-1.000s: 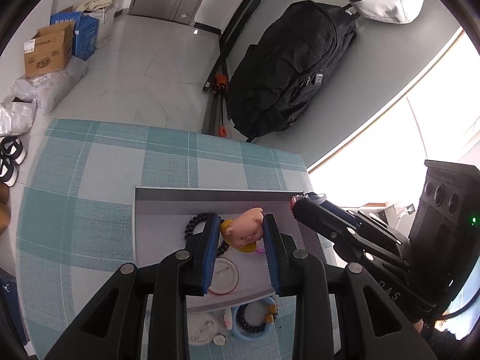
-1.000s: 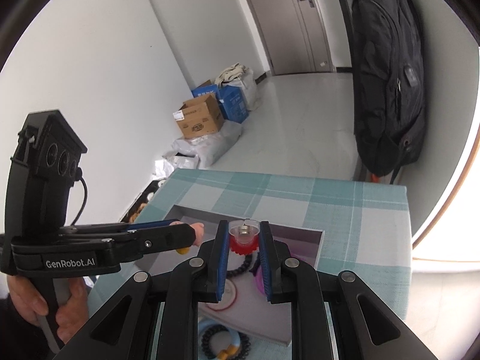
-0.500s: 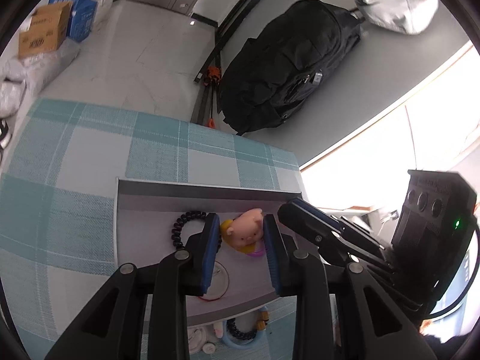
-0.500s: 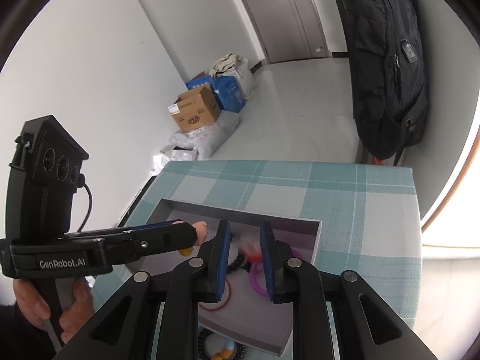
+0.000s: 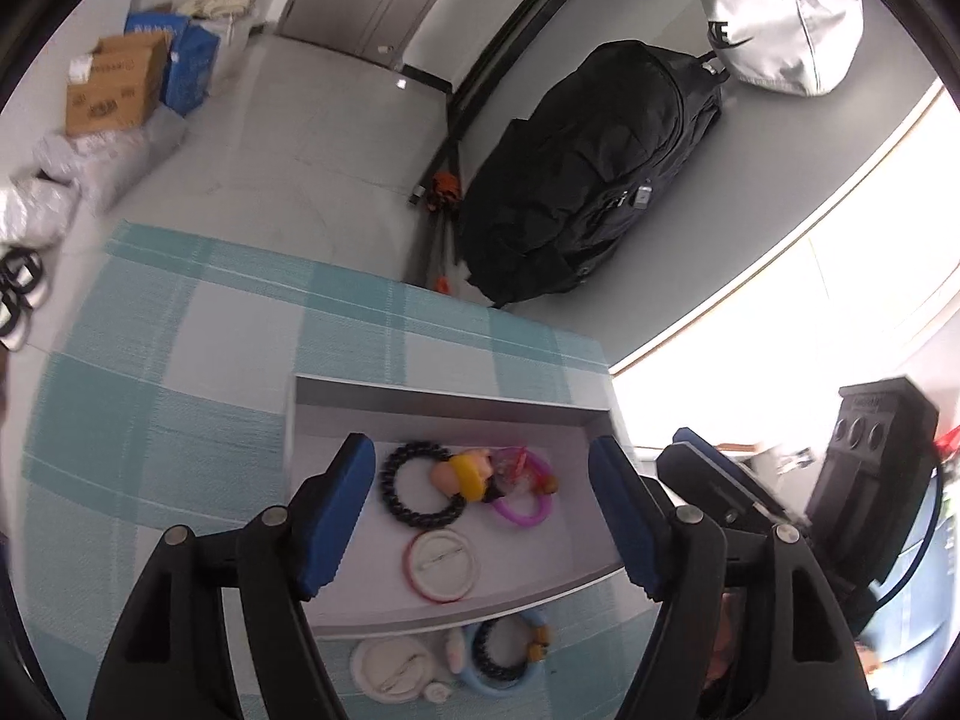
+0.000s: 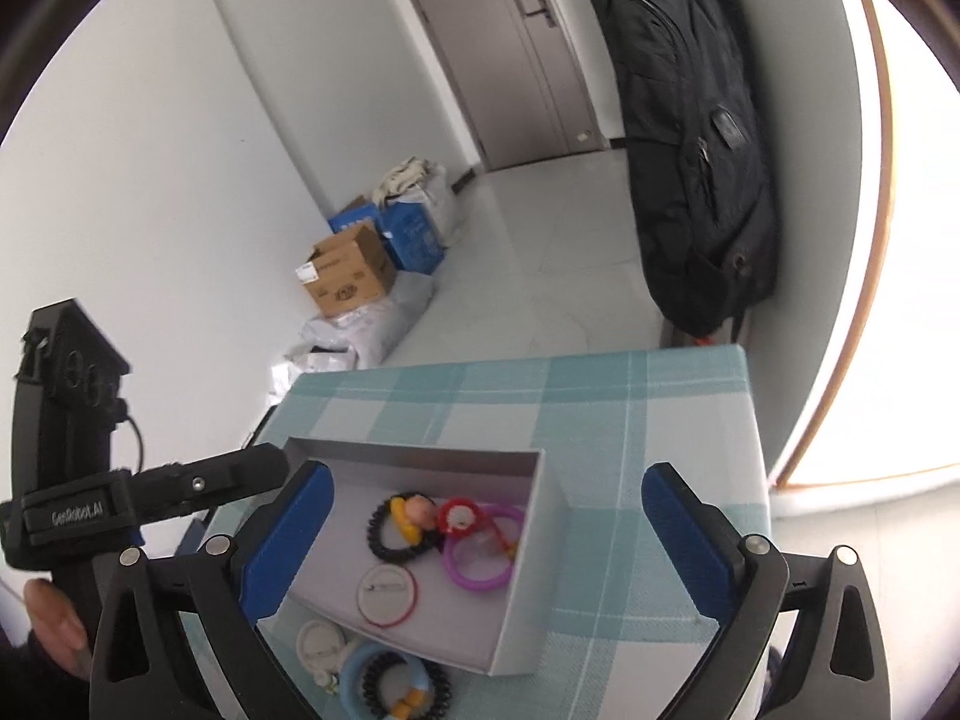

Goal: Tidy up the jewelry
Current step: 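Withdraw both tools and lower the right tool onto the blue bangle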

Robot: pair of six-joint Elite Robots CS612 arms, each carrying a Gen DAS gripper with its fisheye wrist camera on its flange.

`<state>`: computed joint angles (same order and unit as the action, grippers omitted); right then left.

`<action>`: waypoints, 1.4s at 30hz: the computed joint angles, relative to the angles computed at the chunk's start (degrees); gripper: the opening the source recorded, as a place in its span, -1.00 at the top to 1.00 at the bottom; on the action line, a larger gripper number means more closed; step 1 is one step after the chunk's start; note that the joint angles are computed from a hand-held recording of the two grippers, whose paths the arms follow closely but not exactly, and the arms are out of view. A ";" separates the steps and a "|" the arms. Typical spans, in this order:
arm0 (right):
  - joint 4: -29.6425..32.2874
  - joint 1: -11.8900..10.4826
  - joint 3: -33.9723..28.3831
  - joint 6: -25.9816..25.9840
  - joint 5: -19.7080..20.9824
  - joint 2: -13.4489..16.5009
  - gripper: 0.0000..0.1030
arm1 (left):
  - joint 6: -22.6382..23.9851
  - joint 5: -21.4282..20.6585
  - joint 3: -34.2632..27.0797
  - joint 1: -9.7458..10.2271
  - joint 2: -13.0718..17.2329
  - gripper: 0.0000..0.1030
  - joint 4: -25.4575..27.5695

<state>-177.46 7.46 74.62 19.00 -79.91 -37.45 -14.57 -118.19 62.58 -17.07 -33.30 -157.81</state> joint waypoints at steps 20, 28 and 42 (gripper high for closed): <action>-5.74 1.72 6.58 -4.73 -4.04 -3.17 -1.00 | 1.10 11.25 12.61 -1.17 -7.12 -0.59 -10.00; -3.12 2.74 8.60 -7.75 -3.77 -4.31 -1.00 | 1.45 12.35 15.00 -1.12 -7.73 -0.68 -6.81; 7.53 4.96 6.62 -22.53 -4.92 -3.15 -0.92 | 2.05 18.46 16.86 -1.54 -8.33 -0.68 -5.29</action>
<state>-169.93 12.42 81.23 -3.53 -84.84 -40.60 -12.52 -99.73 79.44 -18.61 -41.63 -163.09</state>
